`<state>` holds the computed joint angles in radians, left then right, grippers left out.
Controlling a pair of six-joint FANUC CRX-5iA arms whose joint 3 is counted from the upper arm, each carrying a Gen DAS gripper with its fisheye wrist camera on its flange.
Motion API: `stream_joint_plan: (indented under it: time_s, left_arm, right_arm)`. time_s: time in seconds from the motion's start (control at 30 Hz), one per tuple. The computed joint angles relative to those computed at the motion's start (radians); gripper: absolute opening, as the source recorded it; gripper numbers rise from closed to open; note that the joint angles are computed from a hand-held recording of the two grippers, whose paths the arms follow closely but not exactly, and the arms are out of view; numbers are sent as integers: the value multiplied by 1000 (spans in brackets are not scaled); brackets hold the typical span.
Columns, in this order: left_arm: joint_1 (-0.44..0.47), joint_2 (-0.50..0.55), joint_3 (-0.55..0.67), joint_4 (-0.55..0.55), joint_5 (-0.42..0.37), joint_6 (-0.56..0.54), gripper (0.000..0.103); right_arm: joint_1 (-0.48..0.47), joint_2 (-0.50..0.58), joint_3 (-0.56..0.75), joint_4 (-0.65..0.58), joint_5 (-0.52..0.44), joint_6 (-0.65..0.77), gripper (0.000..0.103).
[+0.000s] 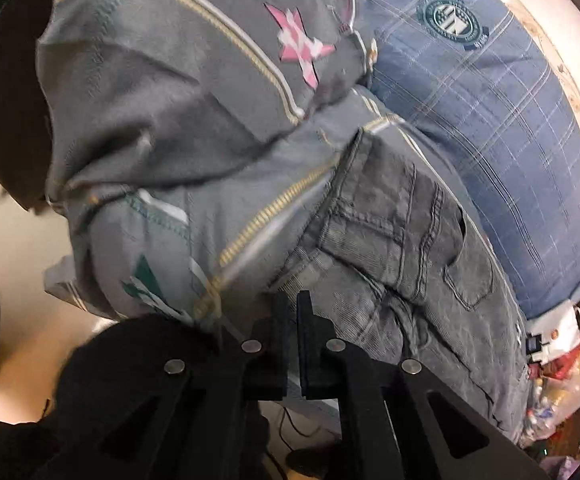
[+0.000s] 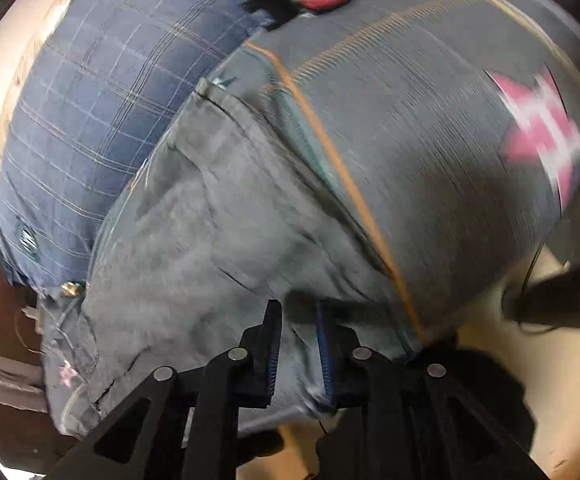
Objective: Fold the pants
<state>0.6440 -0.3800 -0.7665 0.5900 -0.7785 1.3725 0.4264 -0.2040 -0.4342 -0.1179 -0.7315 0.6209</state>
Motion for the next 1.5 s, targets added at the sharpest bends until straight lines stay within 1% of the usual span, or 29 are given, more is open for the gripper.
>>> stream_joint_plan:
  time_s: [0.03,0.07,0.1,0.13,0.17,0.23,0.3,0.4,0.47,0.53,0.6,0.63,0.67,0.7,0.73,0.8,0.87,1.0,1.07,1.17,1.23,1.27,1.3,1.33,1.37,1.4,1.43,1.47,1.5]
  left_arm:
    - [-5,-5,8,3,5,1,4]
    - [-21,-6,24,10,9,0,11]
    - [-34,-7,31,17,14,-2,20]
    - [-52,-10,31,41,24,-7,45]
    - [-72,-10,21,86,40,-19,66]
    - [-128,19,-12,232,73,-87,69]
    - [-175,72,-8,278,84,-70,69]
    - [-215,146,-14,378,91,-43,68]
    - [-236,173,-4,388,110,-31,68]
    - [-236,196,21,356,101,15,68]
    - [-221,214,36,330,87,86,65]
    - [-219,223,41,334,87,96,63]
    - [-217,228,50,317,89,108,48]
    - [-213,224,63,279,93,128,32]
    - [-207,229,82,239,83,144,13]
    - [-201,234,90,243,71,133,10]
    - [-197,223,103,220,59,140,9]
    - [-178,156,112,206,28,107,8]
    - [-166,98,97,212,19,75,8]
    - [-139,27,57,226,6,49,8]
    - [-126,-3,40,154,6,74,8]
    - [-125,6,43,113,1,90,9]
    - [-129,43,61,60,-16,111,9]
    - [-133,94,91,11,-50,123,13]
    - [-137,138,118,-24,-77,136,21]
    - [-129,148,115,-29,-87,154,25]
    - [-118,132,102,-16,-81,159,30]
    - [-115,115,98,-17,-75,155,32]
    - [-113,81,98,-36,-65,166,32]
  right_arm:
    - [18,-28,-28,41,20,-44,23]
    - [26,-42,-37,63,34,-64,41]
    - [31,-61,-45,77,64,-82,75]
    - [34,-72,-52,77,95,-102,85]
    - [35,-83,-57,70,132,-119,91]
    - [38,-66,-42,39,189,-90,91]
    - [45,-30,-22,69,193,-112,91]
    - [-17,50,46,-97,174,-51,86]
    - [-17,75,61,-84,173,-81,83]
    - [-37,104,83,-111,176,-65,74]
    - [-53,128,104,-140,154,-48,58]
    - [-62,133,108,-156,148,-51,54]
    - [-67,131,104,-159,147,-53,49]
    - [-66,133,109,-147,139,-58,40]
    - [-67,137,115,-136,126,-58,35]
    - [-77,152,136,-145,92,-25,16]
    - [-74,164,156,-124,66,-12,12]
    - [-56,127,160,-58,62,-13,10]
    - [-50,95,157,-63,55,7,9]
    - [-9,14,94,8,68,-50,9]
    - [16,-31,29,46,78,-99,10]
    - [18,-31,12,47,69,-111,10]
    - [6,-17,1,7,52,-97,10]
    - [-10,2,9,-40,29,-62,13]
    - [-22,25,25,-76,-4,-12,14]
    - [-23,36,31,-78,-21,14,18]
    - [-11,21,16,-43,-12,-11,22]
    - [9,5,5,13,-12,-46,30]
    - [40,-26,-21,116,-3,-118,31]
